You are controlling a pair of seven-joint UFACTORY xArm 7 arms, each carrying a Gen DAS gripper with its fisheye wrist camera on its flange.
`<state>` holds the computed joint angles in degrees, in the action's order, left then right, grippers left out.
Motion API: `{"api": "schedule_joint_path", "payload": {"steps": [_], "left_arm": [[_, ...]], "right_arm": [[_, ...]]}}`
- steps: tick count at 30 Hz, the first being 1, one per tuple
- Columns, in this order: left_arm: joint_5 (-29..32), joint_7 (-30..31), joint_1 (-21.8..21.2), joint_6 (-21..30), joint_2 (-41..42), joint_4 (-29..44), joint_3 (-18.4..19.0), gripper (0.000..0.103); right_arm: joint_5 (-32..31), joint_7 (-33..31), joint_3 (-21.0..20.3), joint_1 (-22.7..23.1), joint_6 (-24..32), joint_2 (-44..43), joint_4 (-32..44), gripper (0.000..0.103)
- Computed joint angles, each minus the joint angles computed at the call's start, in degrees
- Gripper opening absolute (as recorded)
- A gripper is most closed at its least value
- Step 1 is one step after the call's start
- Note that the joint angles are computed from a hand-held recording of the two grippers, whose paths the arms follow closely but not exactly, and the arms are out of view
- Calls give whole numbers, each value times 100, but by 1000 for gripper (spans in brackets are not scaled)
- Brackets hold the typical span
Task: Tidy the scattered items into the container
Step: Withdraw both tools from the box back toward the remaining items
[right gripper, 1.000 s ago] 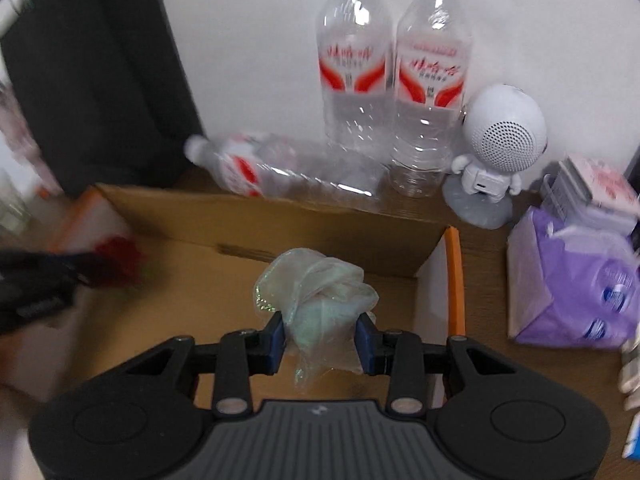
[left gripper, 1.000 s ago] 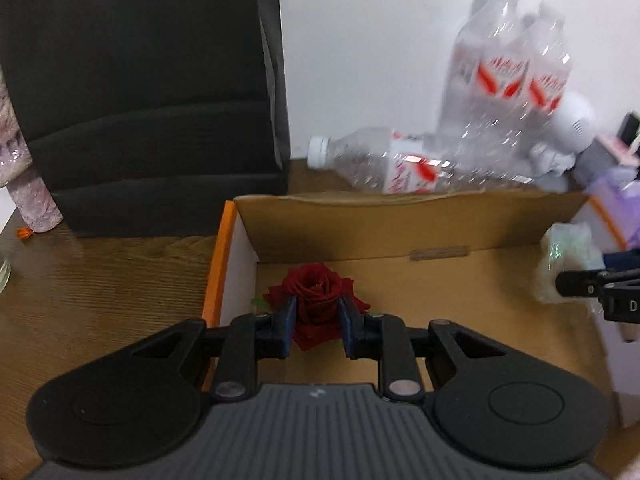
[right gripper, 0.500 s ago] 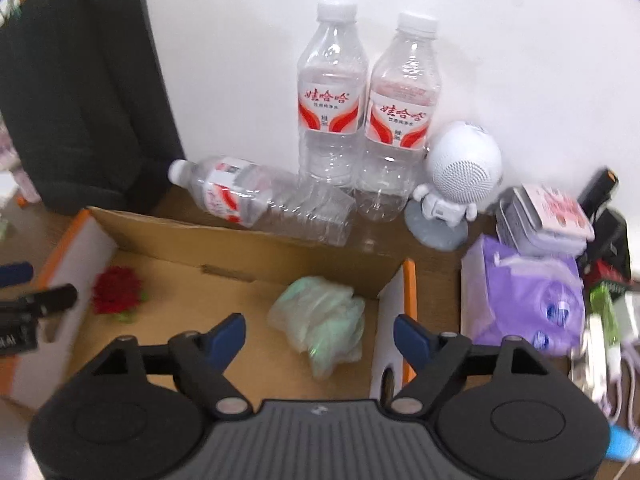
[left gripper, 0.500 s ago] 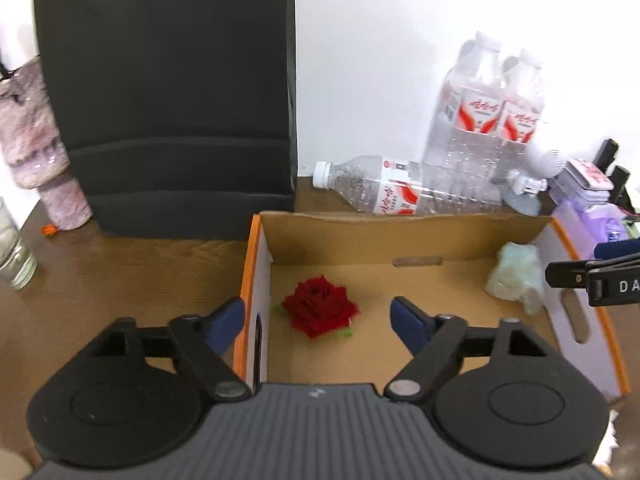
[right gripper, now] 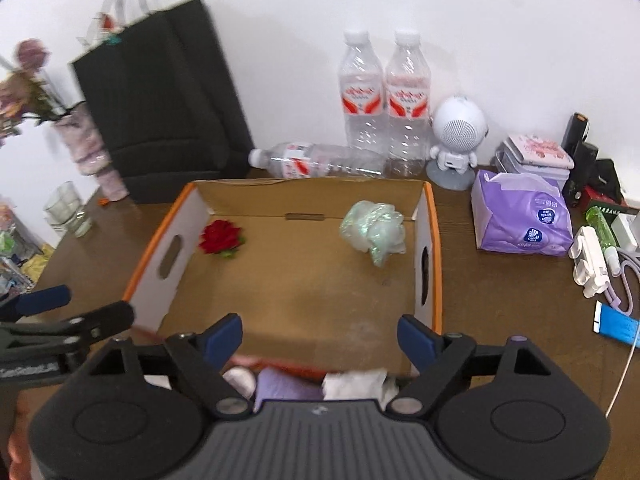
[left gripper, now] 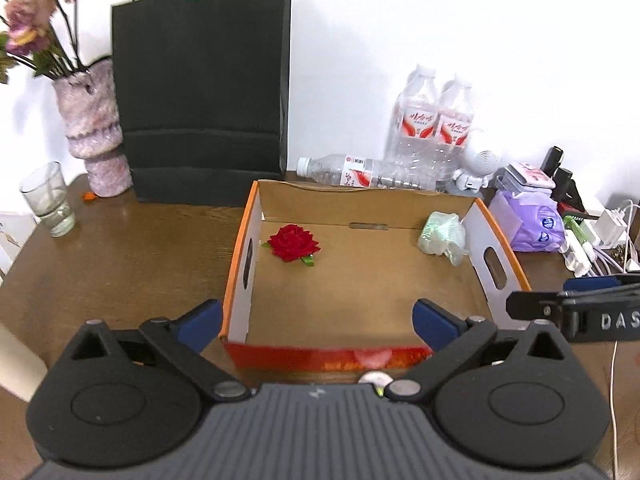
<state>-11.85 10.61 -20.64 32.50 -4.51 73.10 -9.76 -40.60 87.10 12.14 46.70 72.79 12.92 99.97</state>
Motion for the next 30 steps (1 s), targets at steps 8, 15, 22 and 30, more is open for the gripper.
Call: {"api": "schedule_joint_path", "payload": {"steps": [8,15,22,30], "left_arm": [[-1369,1163,-789,-1966,-1880,-2626,557,103],[-1707,1511,-1901,-3977,-3367,-5147,1081,103],[-1204,1018,-1154,-2847,-3827,-5634,635,103],[-604,525,-1097,-2873,-3686,-5795,639,103]], "right_arm": [[-1382,1184,315,904,754,-109,-504,88],[-2246,2346,585,1843,1397,416,-802,98],[-1949,2718,421,2242,1235,781,-799,98],[-1805,3377,308,2258,789,861,-1089,98]]}}
